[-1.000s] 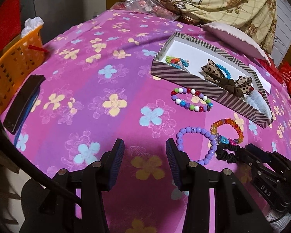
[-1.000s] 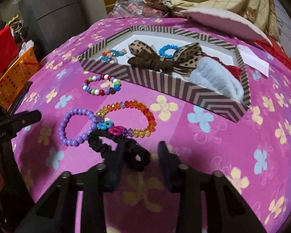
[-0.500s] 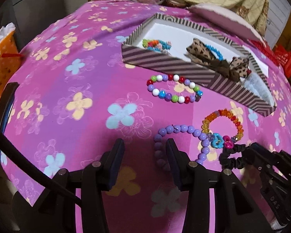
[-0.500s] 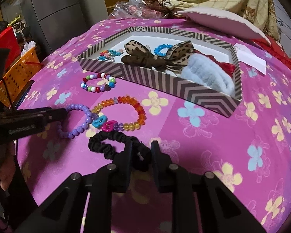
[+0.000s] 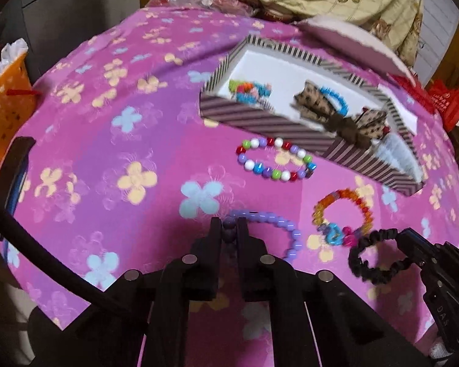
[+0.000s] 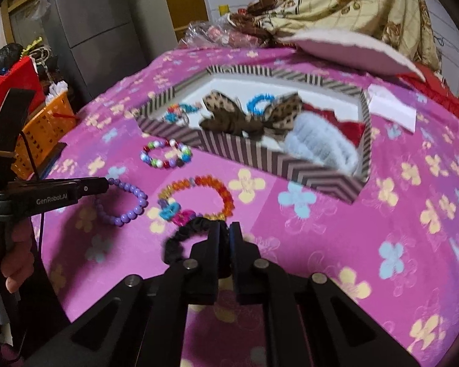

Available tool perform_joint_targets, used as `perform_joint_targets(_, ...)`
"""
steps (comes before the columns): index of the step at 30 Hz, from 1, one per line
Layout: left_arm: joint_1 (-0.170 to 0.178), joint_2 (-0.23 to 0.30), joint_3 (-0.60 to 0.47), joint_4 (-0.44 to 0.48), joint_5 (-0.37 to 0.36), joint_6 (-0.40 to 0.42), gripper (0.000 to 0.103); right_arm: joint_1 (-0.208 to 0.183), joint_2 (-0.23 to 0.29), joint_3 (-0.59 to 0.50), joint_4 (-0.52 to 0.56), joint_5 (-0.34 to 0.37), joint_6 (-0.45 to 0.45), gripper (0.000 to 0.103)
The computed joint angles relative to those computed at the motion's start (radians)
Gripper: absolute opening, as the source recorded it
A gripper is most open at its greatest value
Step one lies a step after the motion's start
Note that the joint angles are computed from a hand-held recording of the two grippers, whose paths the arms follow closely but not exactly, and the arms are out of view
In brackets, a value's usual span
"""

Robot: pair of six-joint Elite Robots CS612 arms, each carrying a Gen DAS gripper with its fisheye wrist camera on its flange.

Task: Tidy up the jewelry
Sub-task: 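Grasp the purple beaded bracelet with the left tool while the right tool grasps the black scrunchie, then carry bracelet and scrunchie into the tray and open both tools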

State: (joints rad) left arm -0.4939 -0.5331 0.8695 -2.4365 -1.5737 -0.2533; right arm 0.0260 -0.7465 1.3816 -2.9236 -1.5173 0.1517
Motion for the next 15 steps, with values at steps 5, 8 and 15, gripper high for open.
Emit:
perform_joint_targets(5,-0.001,-0.023,0.015,-0.045,0.008,0.025,0.010,0.001,-0.018,0.000,-0.024,-0.010,-0.031,0.006)
perform_joint_targets(8,-0.004,-0.025,0.003,-0.053,0.024,0.040,0.010,-0.002,-0.025,-0.009,-0.026,-0.011,-0.042,0.006)
perform_joint_targets(15,-0.008,0.006,-0.088,-0.041,0.058,0.082,0.010,-0.017,-0.022,-0.056,-0.019,-0.028,-0.050,0.006)
